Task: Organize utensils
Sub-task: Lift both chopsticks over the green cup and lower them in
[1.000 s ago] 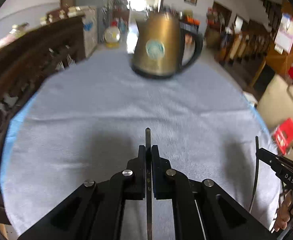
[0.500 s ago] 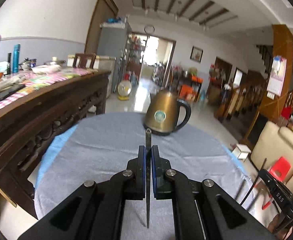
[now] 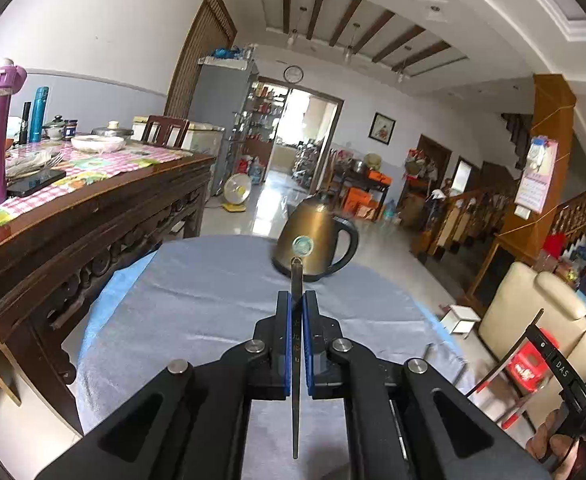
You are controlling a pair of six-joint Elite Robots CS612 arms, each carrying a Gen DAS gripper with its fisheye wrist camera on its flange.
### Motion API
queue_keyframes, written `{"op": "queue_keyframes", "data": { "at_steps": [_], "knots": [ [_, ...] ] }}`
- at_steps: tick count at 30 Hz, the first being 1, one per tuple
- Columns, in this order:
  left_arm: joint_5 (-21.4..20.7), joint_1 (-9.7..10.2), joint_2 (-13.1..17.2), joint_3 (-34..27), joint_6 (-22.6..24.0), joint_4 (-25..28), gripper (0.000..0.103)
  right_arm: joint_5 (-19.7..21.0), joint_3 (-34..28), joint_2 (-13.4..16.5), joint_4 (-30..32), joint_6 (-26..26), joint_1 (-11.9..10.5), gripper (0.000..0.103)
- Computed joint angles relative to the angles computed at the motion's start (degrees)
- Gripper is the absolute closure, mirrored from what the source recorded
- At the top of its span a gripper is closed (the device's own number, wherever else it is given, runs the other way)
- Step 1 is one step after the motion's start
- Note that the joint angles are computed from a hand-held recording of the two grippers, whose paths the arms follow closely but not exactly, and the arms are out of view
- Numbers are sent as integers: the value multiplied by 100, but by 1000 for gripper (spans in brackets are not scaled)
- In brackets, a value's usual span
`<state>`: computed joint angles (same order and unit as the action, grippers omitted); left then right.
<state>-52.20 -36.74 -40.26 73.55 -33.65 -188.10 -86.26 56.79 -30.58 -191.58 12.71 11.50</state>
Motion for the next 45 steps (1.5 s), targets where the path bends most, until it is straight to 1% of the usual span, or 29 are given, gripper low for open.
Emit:
{"op": "queue_keyframes", "data": {
  "at_steps": [3,5,11,14,17,20,22,24,25,29,32,35,38,45],
  "knots": [
    [-2,-52,-81,89,135,-279,98,16,213,-128,-455,60,-3,96],
    [-3,-94,-123,135,294,-515,98,14,410,-248,-881,98,-3,96],
    [-168,-188,-233,196,599,-859,98,68,801,-528,-1757,-1,23,96],
    [-186,-233,-250,205,747,-1024,98,111,984,-650,-2196,-62,51,96],
    [-229,-271,-262,213,858,-1173,98,251,1142,-752,-2608,-122,76,96],
    [-200,-304,-240,202,901,-1210,98,491,1209,-795,-2740,-78,98,96],
    [-286,-300,-223,189,844,-1111,98,648,1237,-803,-2720,-39,117,96],
    [-289,-308,-190,162,789,-977,98,891,1250,-798,-2565,0,132,96],
    [-279,-310,-178,151,767,-905,98,934,1233,-777,-2497,-26,153,96],
    [-338,-303,-122,118,595,-599,98,1174,1124,-653,-1995,-216,248,96],
    [-367,-296,-123,159,463,-455,98,1196,1067,-562,-1674,-502,336,96],
    [-332,-294,-123,199,312,-337,98,1252,1023,-478,-1430,-627,345,96],
    [-306,-305,-117,234,219,-319,98,1289,1018,-432,-1275,-615,323,96],
    [-338,-331,-126,262,126,-108,98,1421,1113,-465,-934,-540,263,96]
  ]
}}
